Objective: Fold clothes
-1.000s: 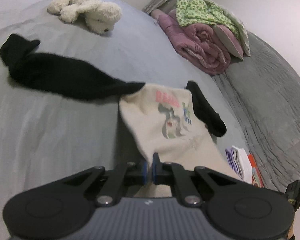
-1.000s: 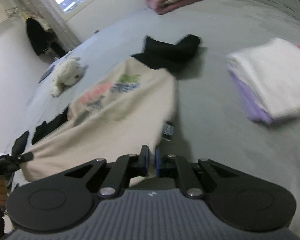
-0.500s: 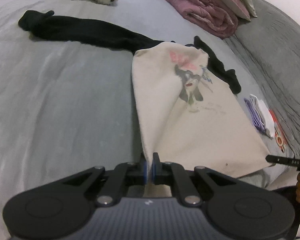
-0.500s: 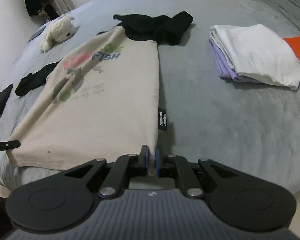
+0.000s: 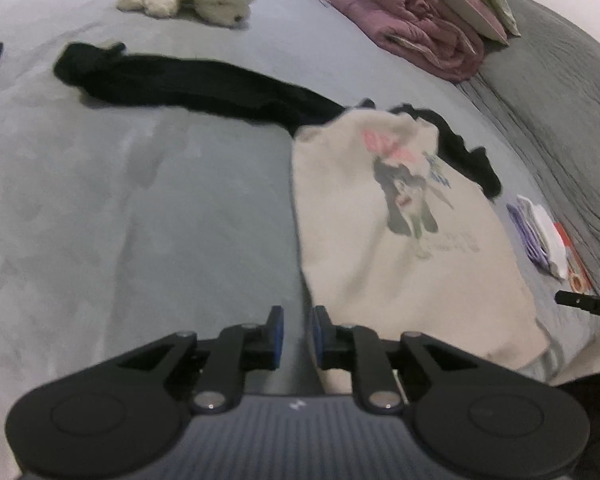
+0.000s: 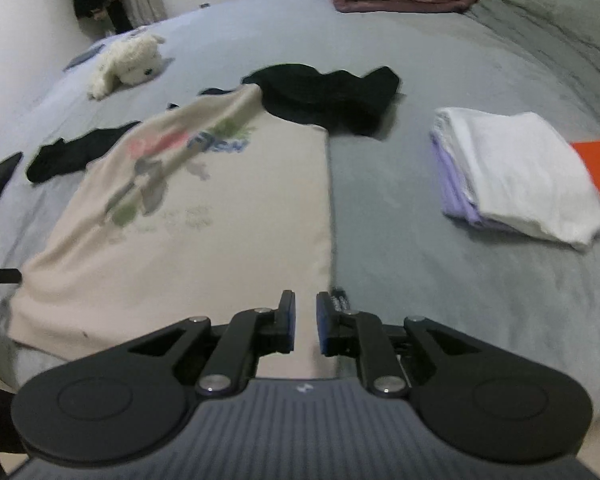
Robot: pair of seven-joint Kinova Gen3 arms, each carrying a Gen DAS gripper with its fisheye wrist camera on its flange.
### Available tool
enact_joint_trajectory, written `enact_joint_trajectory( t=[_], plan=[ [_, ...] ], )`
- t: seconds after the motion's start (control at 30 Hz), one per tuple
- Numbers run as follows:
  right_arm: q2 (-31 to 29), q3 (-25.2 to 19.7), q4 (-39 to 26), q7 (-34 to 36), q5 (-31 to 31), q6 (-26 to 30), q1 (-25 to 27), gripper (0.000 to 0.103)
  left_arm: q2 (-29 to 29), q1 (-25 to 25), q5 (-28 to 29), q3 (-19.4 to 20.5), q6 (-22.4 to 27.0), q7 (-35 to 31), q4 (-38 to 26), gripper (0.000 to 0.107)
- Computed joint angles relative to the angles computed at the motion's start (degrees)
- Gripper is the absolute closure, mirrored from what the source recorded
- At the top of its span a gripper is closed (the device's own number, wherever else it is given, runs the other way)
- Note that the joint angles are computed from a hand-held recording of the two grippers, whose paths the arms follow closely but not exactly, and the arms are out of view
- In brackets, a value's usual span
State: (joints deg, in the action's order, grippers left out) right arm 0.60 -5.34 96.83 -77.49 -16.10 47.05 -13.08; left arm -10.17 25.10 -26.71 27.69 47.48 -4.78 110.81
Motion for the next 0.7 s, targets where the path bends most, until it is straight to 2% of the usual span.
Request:
enact_joint_trajectory(
  t=[0.07, 0.1, 0.13, 0.2, 0.3, 0.57, 0.7],
  plan=[
    [1.5, -0.7, -1.2, 0.5, 0.7, -1.1, -0.8, 0.082, 0.1, -0.4, -0.2, -0.8, -0.3, -0.6, -0.1, 0.081],
    [2.7, -1.2, -2.2, -0.1, 2.1, -1.5, -1.6, 0.072, 0.2, -0.5, 0.3, -1.6, -1.0, -1.3, -0.1, 0.079],
    [3.9, -1.7, -3.3, -1.0, 3.7, -1.9, -2.5, 0.068, 0.3, -0.8, 0.6, -2.1, -1.6, -2.1, -0.2, 0.079],
    [6.7, -2.4, -6.3, -0.8, 4.9, -2.0, -3.7, 0.068, 1.3, -1.3, 0.5, -2.8, -2.1, -3.4, -1.1, 0.079],
    [11.3, -3.6, -11.6, 1.3, 2.4, -1.7, -4.0, 0.068, 3.5, -1.4, -0.7, -3.7, -1.8, -4.4, -3.4, 0.075],
    [21.1, -6.1, -23.1, 8.6, 2.2, 1.7, -6.9, 0.065, 8.6, -0.1, -2.4, -9.0, -2.3, -8.9, -9.3, 0.068],
    [26.1, -3.8, -27.7, 5.1, 6.2, 5.1, -10.3, 0.065, 11.7, 0.4, -3.1, -11.8, -1.9, -11.8, -12.5, 0.068]
  ],
)
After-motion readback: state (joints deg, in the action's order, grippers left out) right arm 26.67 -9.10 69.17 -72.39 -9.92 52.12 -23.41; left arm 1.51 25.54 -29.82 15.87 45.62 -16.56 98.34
